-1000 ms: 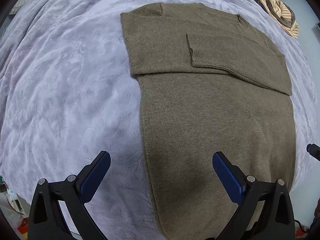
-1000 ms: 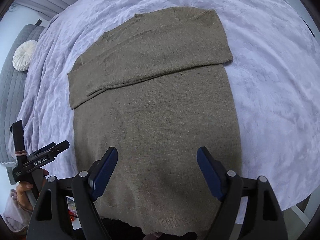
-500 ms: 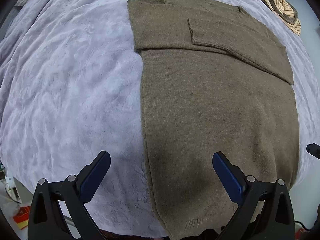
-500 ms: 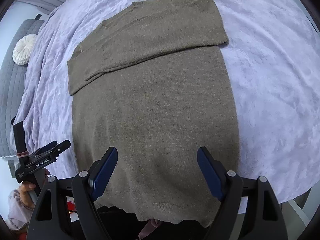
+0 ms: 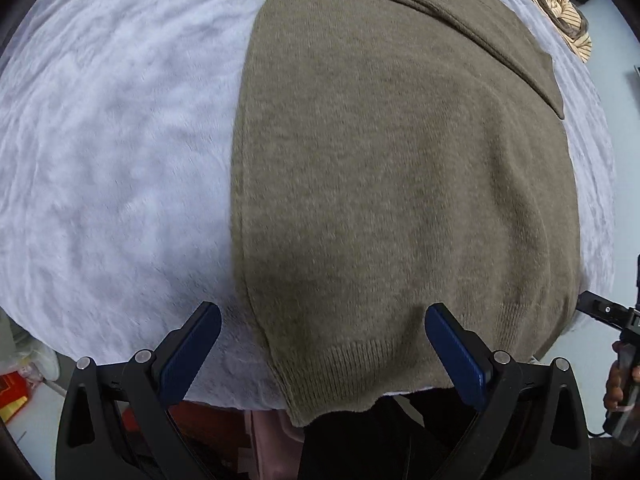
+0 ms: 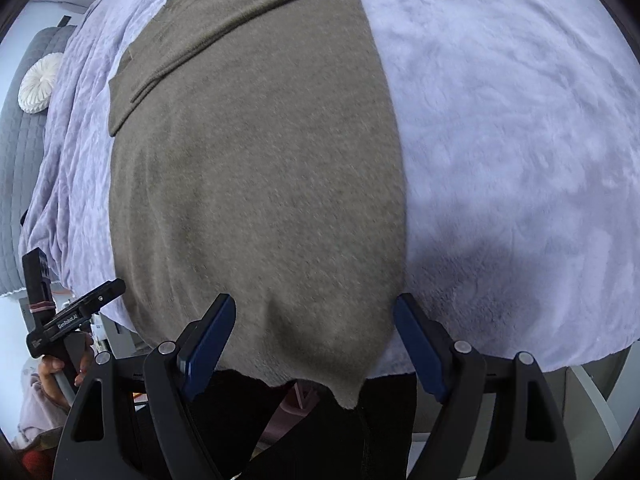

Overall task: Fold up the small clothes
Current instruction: 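Grasp the ribbed sweater hem with both grippers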

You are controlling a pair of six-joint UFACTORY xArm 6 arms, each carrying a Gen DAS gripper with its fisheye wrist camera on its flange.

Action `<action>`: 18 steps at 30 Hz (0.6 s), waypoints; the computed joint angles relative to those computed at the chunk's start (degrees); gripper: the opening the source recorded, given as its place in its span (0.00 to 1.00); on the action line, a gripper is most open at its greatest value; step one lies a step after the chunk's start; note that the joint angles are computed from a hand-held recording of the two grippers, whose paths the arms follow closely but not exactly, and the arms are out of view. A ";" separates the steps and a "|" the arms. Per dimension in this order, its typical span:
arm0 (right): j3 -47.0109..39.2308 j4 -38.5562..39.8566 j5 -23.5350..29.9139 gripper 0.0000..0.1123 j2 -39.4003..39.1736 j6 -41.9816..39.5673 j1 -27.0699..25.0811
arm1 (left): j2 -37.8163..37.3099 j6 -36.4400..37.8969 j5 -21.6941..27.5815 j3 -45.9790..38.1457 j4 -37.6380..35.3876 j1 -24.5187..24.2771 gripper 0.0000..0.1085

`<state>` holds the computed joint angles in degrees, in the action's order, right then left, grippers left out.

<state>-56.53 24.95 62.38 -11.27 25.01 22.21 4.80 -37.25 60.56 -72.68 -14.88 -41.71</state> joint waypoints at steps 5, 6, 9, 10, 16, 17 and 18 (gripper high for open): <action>6.98 7.51 -3.10 0.75 -4.20 -5.17 -0.79 | -2.14 0.98 -4.51 5.02 -3.86 -2.04 0.94; 7.86 8.73 -3.81 0.75 -4.55 -6.28 -0.81 | -2.15 0.81 -4.76 5.21 -3.67 -2.28 0.94; 9.49 12.23 -5.76 0.75 -4.78 -8.91 -0.83 | -2.73 -1.30 -6.26 6.30 -3.31 -3.36 0.86; 9.87 13.24 -6.21 0.75 -4.78 -9.60 -0.95 | -1.41 -2.47 -6.21 5.09 -2.95 -3.61 0.73; 11.97 17.68 -5.83 0.09 -6.12 -9.11 -1.17 | -4.31 2.23 -9.20 7.43 -8.68 -2.68 0.11; 12.87 20.32 -6.74 0.08 -7.37 -10.39 -1.48 | -4.86 3.12 -9.12 7.20 -9.04 -2.44 0.11; 13.57 23.00 -7.84 0.08 -8.50 -11.50 -1.68 | -5.49 3.82 -9.24 7.12 -9.63 -2.09 0.11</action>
<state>-42.96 47.95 54.54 -19.78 13.51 20.53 -0.69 -33.42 51.32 -65.56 -24.51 -43.80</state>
